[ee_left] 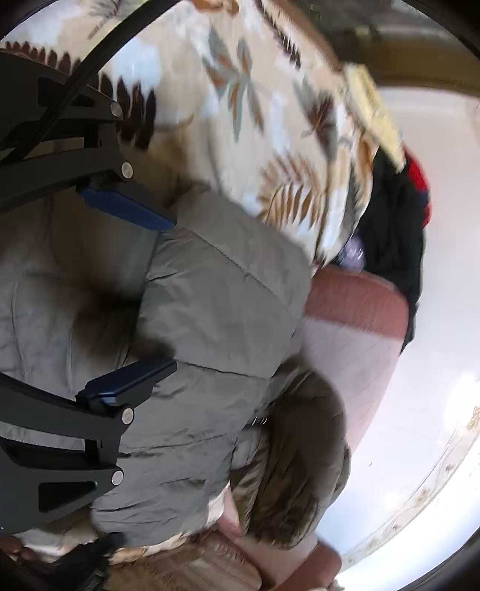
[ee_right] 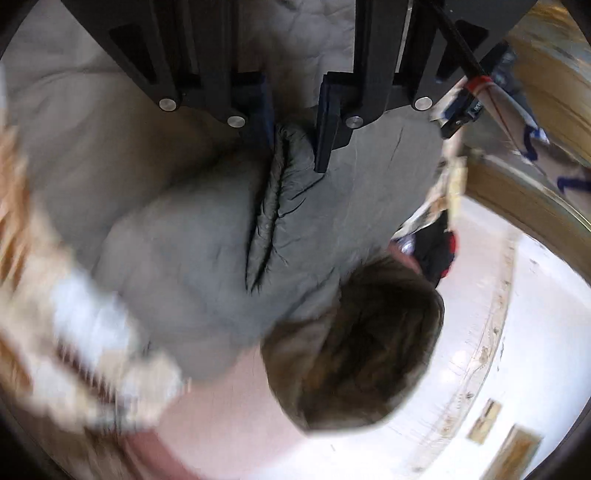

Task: Fold large clothes
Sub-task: 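Lift the held sleeve with the left tool and carry it across the jacket body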

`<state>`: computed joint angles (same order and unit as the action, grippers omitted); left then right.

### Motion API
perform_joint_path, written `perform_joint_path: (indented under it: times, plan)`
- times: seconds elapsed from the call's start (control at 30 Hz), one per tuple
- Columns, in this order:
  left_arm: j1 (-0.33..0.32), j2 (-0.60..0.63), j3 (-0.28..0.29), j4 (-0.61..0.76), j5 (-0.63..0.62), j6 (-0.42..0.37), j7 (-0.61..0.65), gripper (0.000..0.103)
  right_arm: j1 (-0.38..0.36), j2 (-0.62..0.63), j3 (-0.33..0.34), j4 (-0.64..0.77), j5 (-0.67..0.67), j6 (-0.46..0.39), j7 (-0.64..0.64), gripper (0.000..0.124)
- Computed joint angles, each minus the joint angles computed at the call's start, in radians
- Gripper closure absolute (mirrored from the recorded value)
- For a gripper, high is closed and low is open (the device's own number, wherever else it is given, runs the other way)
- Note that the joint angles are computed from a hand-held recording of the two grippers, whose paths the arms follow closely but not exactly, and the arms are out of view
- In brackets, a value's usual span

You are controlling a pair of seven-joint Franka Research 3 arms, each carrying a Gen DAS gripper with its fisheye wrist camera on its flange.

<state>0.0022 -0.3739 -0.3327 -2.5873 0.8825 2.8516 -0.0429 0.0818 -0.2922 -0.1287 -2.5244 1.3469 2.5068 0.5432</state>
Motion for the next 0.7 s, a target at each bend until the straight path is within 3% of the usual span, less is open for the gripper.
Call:
perform_joint_path:
  times: [0.03, 0.1, 0.13, 0.23, 0.37, 0.43, 0.57, 0.67, 0.7]
  plan:
    - [0.003, 0.006, -0.003, 0.004, 0.010, 0.006, 0.001, 0.032, 0.008, -0.021, 0.034, -0.012, 0.024, 0.117, -0.039, 0.103]
    - [-0.019, 0.043, -0.014, 0.040, 0.000, -0.079, 0.056, 0.025, 0.023, -0.022, 0.084, -0.017, 0.038, 0.297, -0.075, 0.103]
    - [-0.029, 0.072, -0.018, 0.061, 0.010, -0.112, 0.082, 0.023, 0.040, -0.010, 0.081, -0.014, 0.022, 0.341, -0.065, 0.103]
    - [-0.067, 0.129, 0.016, 0.081, -0.002, -0.138, 0.108, 0.020, 0.037, 0.065, 0.060, 0.007, -0.129, 0.305, 0.087, 0.100]
    - [-0.077, 0.122, 0.052, 0.058, -0.006, -0.088, 0.093, 0.019, 0.031, 0.069, 0.025, 0.017, -0.133, 0.235, 0.096, 0.094]
    - [-0.075, 0.110, 0.035, 0.058, 0.024, -0.113, 0.059, 0.019, 0.029, 0.054, 0.027, 0.009, -0.150, 0.242, 0.105, 0.081]
    - [-0.082, 0.052, -0.017, 0.062, 0.109, -0.208, -0.049, 0.019, 0.044, -0.013, 0.027, -0.031, -0.133, 0.325, 0.112, 0.074]
    - [-0.095, 0.032, -0.048, 0.081, 0.209, -0.262, -0.108, 0.019, 0.111, -0.062, 0.025, -0.054, -0.016, 0.507, -0.029, 0.074]
    - [-0.102, 0.034, -0.048, 0.088, 0.232, -0.267, -0.121, 0.019, 0.161, -0.074, 0.008, -0.045, 0.098, 0.586, -0.148, 0.074]
